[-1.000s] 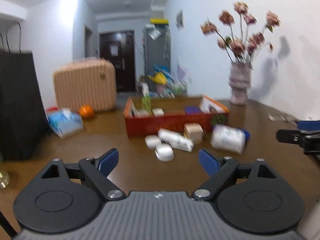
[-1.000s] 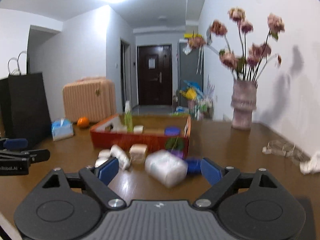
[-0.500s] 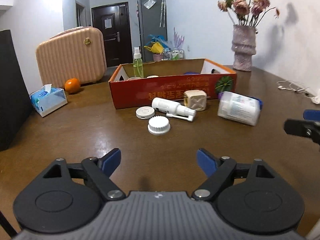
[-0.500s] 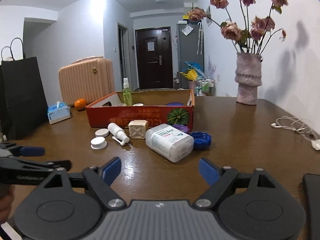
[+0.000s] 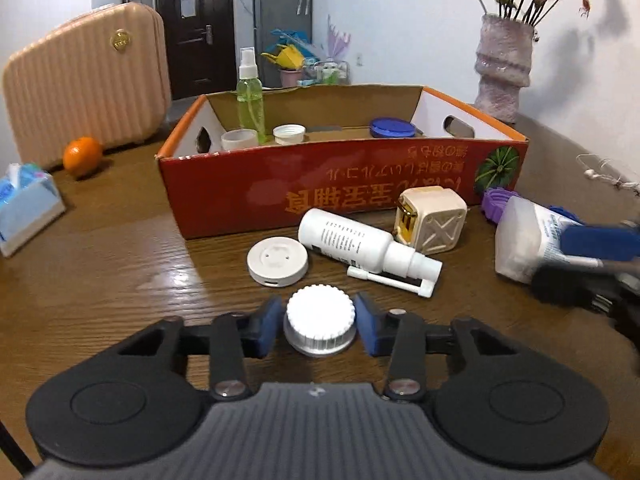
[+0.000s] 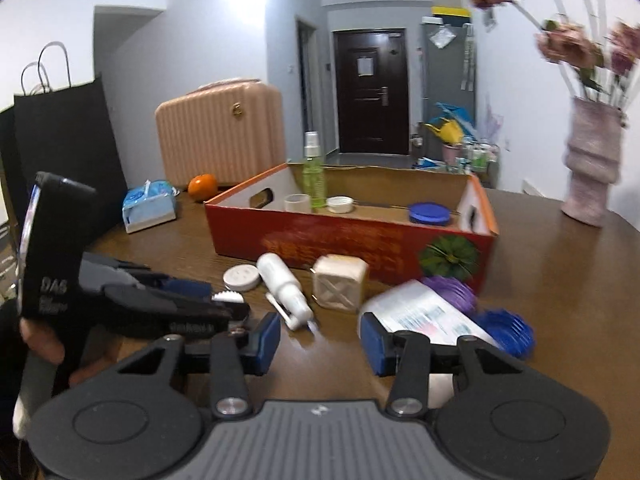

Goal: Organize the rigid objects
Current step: 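Grasp the white ribbed cap with the left tool while the right tool grasps the white nozzle bottle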

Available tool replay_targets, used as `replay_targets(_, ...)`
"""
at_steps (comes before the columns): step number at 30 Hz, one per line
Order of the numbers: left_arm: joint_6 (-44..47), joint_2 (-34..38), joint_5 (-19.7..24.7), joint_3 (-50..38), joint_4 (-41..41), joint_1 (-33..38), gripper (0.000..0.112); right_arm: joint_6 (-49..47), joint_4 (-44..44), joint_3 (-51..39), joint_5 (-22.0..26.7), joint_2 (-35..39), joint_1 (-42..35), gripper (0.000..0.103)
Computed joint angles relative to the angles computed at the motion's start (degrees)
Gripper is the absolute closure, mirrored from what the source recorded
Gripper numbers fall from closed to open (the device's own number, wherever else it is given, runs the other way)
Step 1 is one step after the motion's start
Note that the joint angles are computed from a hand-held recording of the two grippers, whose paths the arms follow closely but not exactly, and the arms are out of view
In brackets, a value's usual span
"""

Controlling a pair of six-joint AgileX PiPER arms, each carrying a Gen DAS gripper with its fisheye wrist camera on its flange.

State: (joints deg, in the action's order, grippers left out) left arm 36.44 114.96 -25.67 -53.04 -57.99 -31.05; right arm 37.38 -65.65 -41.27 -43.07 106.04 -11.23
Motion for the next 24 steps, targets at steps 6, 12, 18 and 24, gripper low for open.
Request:
replay_targets(6,-2.43,-1.67,-4.84,3.55,0.99,0.28,0.073,2.19,2.39,-9.33,7.94,4.89,9.94,0.059)
replay_targets(12,-5.55,-4.42,-7.37,6.79,-0.99,2.68,0.073,1.83,5.03,-17.46,14.82,10.2,17.25,0.063)
replay_targets(18,-7.02,-4.9,-5.41,7.14,1.64,3.93,0.073,1.19,7.49,-20.25,17.16,13.65,19.14,0.075)
replay_targets(24,-5.48,-4.54,-6.8,7.5,1.19,2.17,0.073,0.72,6.41,-19.04,13.92,13.94,18.07,0.076)
